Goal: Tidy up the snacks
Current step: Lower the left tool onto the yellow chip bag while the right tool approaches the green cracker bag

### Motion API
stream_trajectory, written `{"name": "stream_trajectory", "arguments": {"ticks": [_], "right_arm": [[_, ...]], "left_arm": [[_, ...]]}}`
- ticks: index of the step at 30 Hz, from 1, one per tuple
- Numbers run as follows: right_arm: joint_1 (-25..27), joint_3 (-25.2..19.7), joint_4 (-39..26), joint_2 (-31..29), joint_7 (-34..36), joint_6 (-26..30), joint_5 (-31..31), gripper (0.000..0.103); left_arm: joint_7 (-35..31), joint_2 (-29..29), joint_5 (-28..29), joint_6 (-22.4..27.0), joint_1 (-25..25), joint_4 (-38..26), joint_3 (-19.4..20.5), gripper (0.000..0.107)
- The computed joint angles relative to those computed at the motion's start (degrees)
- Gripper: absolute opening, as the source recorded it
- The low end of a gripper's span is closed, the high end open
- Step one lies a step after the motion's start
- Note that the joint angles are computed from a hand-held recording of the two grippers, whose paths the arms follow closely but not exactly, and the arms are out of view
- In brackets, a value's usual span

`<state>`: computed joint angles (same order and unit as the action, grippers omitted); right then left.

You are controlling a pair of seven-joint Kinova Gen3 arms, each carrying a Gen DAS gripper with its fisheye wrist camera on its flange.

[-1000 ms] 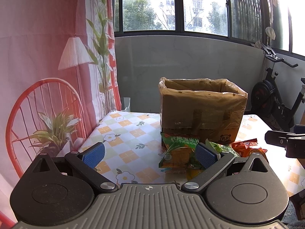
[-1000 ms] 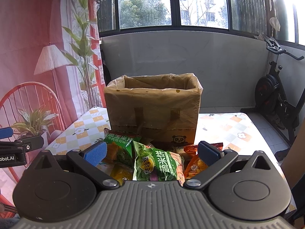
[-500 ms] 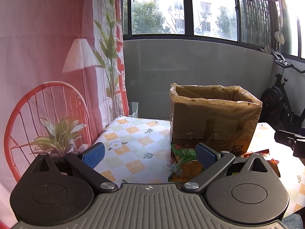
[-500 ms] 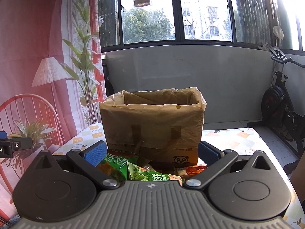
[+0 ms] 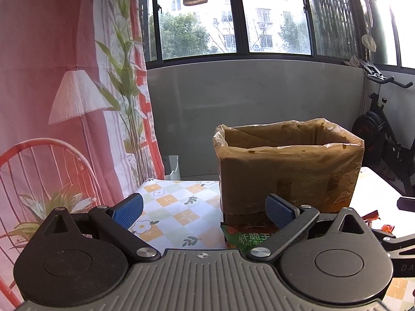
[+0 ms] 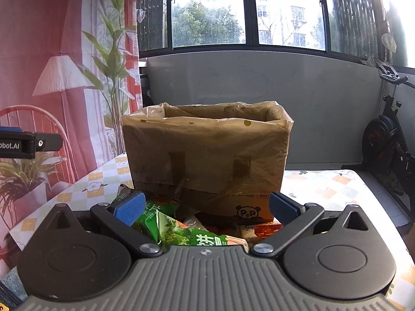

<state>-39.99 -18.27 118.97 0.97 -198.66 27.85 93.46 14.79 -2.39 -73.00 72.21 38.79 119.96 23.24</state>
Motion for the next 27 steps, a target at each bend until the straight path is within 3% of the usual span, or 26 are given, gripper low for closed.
{"name": "stream_trajectory", "arguments": {"ticks": [6,17,22,27], "right_arm": [[-2.06,-0.42,-1.53,5.18,5.76,2.15,-4.42,0.101],[-4.68,1.01,-0.93,6.3,9.77,1.47,-8.56,0.101],[-5.12,0.72,0.36,5.39,6.69,4.29,-5.93,0.101],[-4.2,0.73,0.83,4.61,8.06,3.33,-8.69,0.101]], "left_arm": [[3.74,2.77,0.94,-4.67,-1.08,1.63,-2.36,0.099],[7.25,2.05,2.27,-14.17,-3.17,7.13,-4.56,0.098],[5.43,-0.63,4.82,-24.15,-5.87,9.46,-5.31,0.096],[3.41,-2.5,5.52,-32.39,-9.36,10.96,-5.43,0.094]]}}
